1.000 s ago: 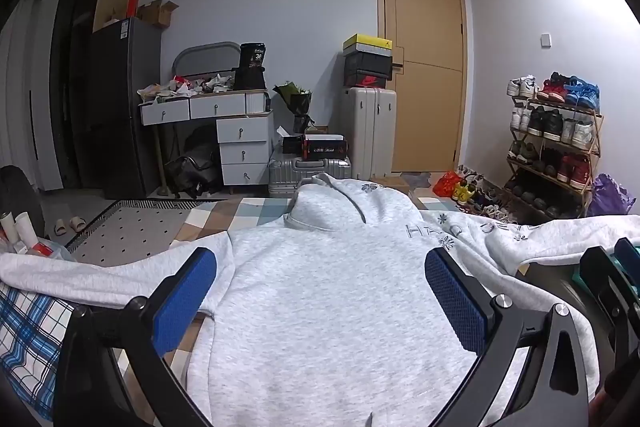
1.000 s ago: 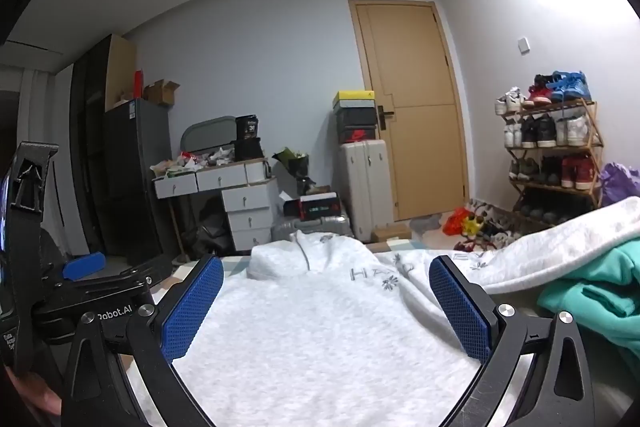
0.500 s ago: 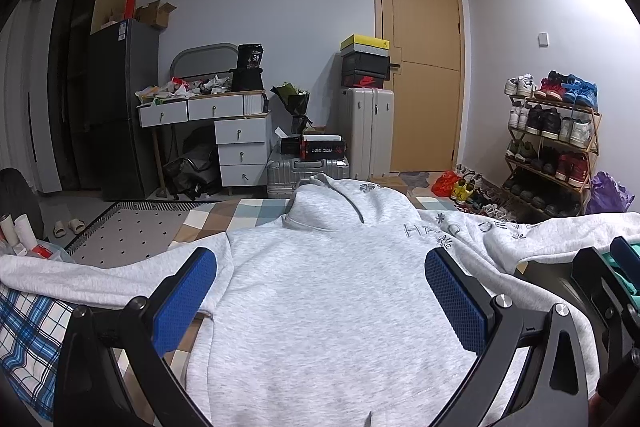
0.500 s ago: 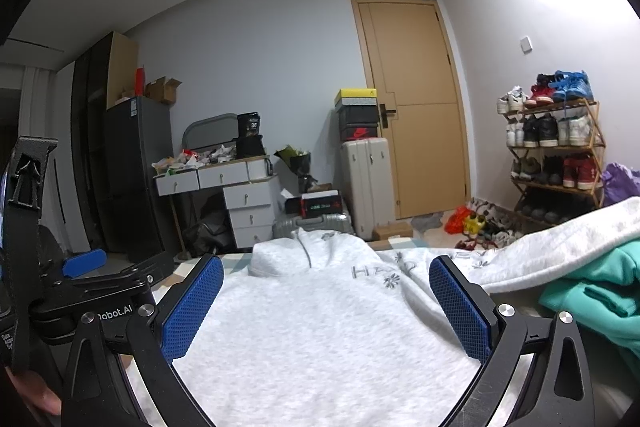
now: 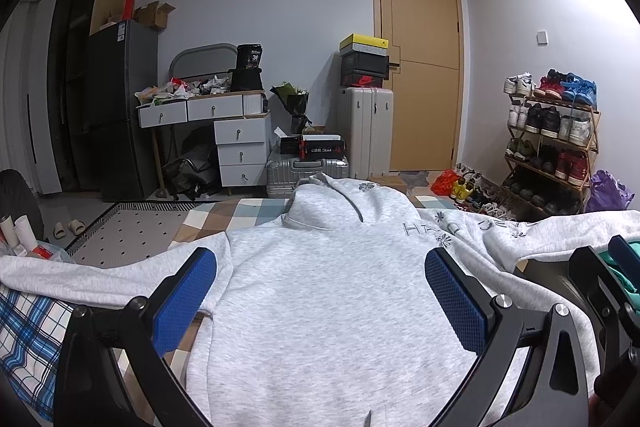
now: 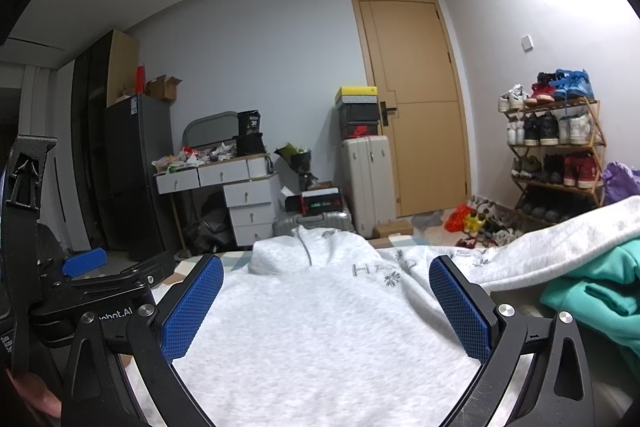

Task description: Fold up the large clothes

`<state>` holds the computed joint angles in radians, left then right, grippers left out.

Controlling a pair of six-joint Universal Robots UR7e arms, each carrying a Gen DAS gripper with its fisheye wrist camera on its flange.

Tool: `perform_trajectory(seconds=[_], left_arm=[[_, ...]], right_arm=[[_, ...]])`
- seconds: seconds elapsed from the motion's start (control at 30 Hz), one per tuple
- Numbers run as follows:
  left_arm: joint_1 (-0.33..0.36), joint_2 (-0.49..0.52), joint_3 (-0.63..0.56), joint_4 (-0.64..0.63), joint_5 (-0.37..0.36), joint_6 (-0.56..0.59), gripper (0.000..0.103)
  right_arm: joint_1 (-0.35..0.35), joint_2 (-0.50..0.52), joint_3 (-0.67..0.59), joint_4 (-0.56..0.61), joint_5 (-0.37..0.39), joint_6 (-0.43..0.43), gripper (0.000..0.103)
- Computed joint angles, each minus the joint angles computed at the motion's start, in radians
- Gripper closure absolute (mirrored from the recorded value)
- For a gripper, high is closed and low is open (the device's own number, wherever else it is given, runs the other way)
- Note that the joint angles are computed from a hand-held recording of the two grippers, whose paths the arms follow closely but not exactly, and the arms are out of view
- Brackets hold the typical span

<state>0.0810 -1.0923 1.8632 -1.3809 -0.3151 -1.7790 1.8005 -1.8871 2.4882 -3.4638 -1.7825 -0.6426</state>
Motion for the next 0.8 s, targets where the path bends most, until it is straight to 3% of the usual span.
perform_trajectory(seconds=[0.8], left_arm=[[-0.001, -0.001, 0.008, -0.023, -0.004, 0.018, 0.001]], right_arm=[[0.006, 0.013, -0.001, -0.008, -0.01, 0.001, 0.0]])
